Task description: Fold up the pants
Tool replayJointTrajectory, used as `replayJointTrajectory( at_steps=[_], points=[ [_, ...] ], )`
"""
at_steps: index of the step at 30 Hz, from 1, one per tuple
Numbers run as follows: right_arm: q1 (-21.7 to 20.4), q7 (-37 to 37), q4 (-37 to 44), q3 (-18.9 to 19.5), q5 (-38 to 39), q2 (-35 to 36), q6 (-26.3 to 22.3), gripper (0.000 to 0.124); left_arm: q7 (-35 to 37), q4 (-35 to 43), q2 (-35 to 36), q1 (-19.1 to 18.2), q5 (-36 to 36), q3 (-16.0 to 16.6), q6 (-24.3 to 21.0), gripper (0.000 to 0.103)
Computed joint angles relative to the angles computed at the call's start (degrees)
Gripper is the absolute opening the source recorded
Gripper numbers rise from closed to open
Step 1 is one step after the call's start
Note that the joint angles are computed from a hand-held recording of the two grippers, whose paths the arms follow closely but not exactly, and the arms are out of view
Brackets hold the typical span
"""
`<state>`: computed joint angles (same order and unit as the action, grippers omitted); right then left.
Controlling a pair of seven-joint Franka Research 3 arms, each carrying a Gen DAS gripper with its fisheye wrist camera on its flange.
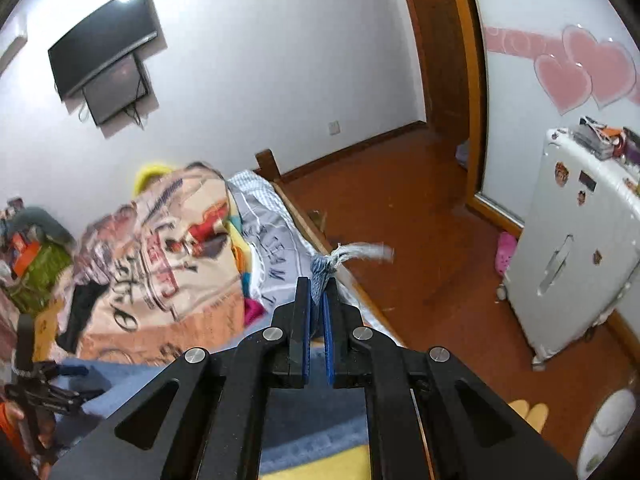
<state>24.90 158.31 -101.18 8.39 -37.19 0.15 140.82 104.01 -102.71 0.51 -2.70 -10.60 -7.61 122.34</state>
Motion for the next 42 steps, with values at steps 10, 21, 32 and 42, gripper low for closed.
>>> replayJointTrajectory(
  at_steps=[10,21,32,42],
  points=[
    [-0.3,-6.6,-8.8,0.2,16.7,-0.8,-7.3,0.018,2.6,-2.2,-0.2,-2.8,5.1,-1.6,2.9,0.098],
    [-1.6,-12.5,-0.9,-0.4,14.2,2.1,-6.3,0.046,-1.6,-0.6,-0.6,-0.9,1.2,-0.1,4.7,0.098],
    [-1.4,-29.0,-1.0,-2.6,35.8,8.9,1.1,0.049,-4.1,-0.6,-1.8,1.6,1.3,1.7,4.1,0.098],
    [3.3,-12.2,-0.2,-4.8,11.6,6.5,-2.6,0.007,-4.4,-0.5,-1.1,1.3,1.5,0.8,3.5,0.098]
  ],
)
